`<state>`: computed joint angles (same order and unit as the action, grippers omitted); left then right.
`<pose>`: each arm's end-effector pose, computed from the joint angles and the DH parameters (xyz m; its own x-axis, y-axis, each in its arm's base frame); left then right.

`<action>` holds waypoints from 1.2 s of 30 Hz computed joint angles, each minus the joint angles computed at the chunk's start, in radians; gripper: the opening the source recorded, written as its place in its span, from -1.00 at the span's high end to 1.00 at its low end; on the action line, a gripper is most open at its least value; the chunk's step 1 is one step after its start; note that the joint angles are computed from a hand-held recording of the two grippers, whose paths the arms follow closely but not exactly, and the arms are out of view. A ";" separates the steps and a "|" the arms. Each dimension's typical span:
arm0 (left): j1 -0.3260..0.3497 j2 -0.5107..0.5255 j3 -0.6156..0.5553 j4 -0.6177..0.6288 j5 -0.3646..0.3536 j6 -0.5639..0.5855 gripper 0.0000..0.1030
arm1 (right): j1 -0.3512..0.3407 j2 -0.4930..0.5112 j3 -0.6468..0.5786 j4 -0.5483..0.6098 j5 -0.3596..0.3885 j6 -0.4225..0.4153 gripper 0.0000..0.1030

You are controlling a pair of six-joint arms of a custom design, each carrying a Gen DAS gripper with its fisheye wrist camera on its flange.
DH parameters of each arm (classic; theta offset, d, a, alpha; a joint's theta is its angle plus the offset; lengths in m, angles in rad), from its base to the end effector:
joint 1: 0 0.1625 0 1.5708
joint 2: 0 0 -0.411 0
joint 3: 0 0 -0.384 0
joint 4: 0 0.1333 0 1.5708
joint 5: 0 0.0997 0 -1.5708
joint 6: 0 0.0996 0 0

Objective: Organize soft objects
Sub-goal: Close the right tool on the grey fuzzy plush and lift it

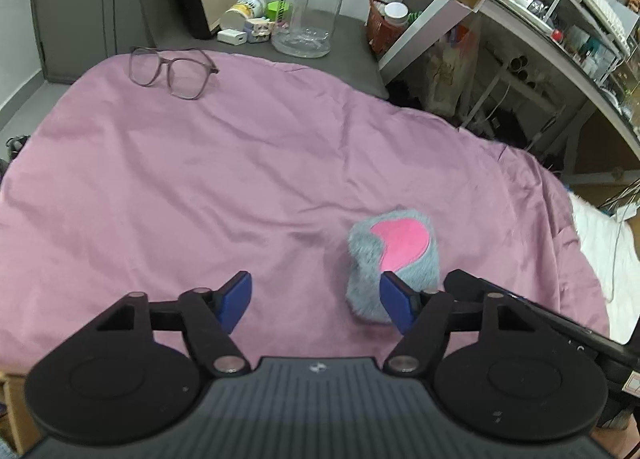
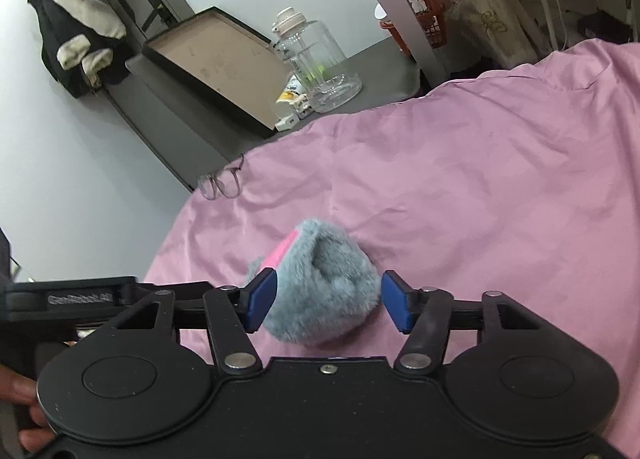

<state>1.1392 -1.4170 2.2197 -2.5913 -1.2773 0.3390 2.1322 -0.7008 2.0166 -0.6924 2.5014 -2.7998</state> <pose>-0.0400 -0.4745 0.2209 -0.7088 0.6190 -0.3382 0.6830 0.7221 -0.1099 0.2588 -0.3111 -0.0597 -0.9072 0.3853 0.1690 -0.0072 0.3874 -0.9219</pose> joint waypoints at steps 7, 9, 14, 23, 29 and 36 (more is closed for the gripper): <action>0.010 0.084 -0.036 -0.026 -0.045 -0.053 0.11 | -0.042 -0.014 0.005 0.004 -0.081 0.029 0.24; 0.024 0.101 -0.051 -0.012 -0.074 -0.075 0.16 | -0.048 -0.016 0.012 0.001 -0.095 0.049 0.30; 0.053 0.130 -0.068 0.019 -0.158 -0.086 0.46 | -0.054 -0.009 0.006 0.013 -0.114 0.070 0.55; 0.063 0.105 -0.078 0.087 -0.237 -0.080 0.85 | -0.005 -0.010 -0.023 0.073 -0.067 0.089 0.68; 0.053 0.041 -0.082 0.145 -0.248 -0.078 0.85 | 0.058 -0.007 -0.068 0.121 -0.019 0.080 0.71; 0.042 -0.049 -0.094 0.222 -0.263 -0.085 0.89 | 0.132 0.004 -0.116 0.159 0.017 0.098 0.81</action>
<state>1.1815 -1.4656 2.1253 -2.3694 -1.5399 0.2540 2.2643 -0.6966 1.9005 -0.5333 2.5187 -2.7019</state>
